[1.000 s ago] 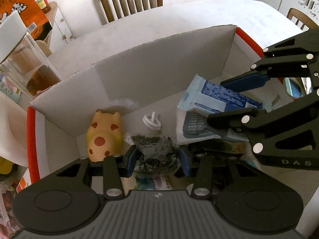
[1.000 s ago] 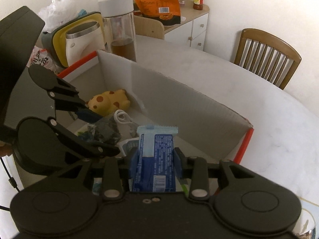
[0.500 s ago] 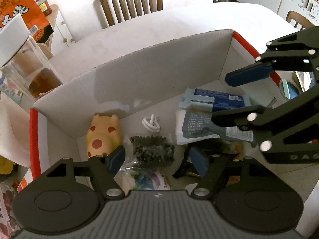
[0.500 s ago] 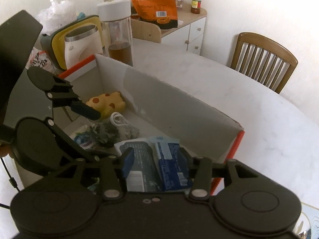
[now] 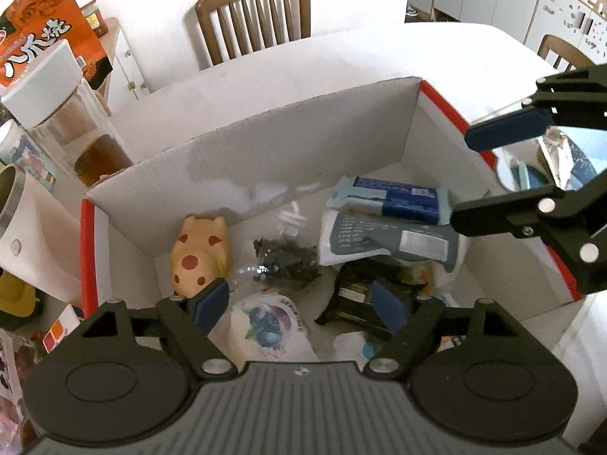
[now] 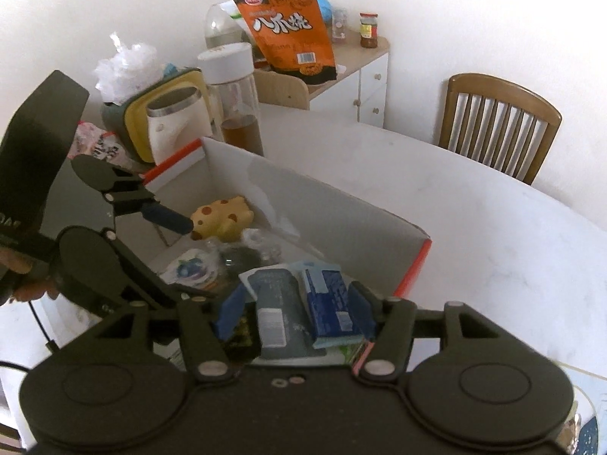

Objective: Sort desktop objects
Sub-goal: 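Open both grippers to drop the dark bag and blue bar into the box, then move both tools from the box back to the glass plate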

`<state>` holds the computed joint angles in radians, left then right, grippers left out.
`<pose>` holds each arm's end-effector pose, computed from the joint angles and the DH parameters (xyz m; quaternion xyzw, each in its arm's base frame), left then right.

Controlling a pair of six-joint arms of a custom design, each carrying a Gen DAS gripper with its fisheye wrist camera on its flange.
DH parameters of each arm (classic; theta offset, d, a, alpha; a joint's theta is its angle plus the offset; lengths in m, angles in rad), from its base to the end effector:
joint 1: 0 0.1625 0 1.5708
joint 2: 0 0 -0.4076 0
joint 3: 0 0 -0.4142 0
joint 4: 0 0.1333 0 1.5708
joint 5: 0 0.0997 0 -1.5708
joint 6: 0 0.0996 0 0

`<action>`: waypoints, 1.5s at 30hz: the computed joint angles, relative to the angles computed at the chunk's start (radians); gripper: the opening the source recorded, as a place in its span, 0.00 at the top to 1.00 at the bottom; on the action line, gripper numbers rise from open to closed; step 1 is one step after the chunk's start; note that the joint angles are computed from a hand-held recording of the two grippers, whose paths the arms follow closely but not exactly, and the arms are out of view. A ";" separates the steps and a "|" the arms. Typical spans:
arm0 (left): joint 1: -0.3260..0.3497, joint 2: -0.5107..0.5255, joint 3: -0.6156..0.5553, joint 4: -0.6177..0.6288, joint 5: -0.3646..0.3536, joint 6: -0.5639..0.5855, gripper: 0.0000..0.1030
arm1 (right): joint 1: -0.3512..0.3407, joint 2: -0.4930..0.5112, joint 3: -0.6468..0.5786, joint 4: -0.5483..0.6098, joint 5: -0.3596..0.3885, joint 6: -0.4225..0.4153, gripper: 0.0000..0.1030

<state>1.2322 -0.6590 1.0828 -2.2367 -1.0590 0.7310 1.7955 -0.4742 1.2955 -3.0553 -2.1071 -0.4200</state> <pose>-0.0998 -0.8315 0.1814 0.4632 0.8418 -0.0656 0.2692 0.2533 -0.7382 0.0393 0.2070 -0.8921 0.2880 0.2799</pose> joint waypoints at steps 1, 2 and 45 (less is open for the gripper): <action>-0.001 -0.007 0.008 -0.001 -0.003 -0.004 0.19 | 0.002 -0.008 0.014 -0.008 0.001 -0.002 0.40; -0.001 -0.012 0.013 0.000 -0.008 -0.008 0.19 | 0.003 -0.016 0.026 -0.015 0.004 -0.003 0.40; -0.089 -0.347 0.641 -0.506 -0.192 -0.182 0.00 | -0.032 -0.399 0.712 -0.535 -0.006 0.044 0.27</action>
<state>1.1429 -1.0056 1.7237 -2.7425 -1.2514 0.5495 1.7639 -0.8735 2.0076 -3.5905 -2.1131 -0.3760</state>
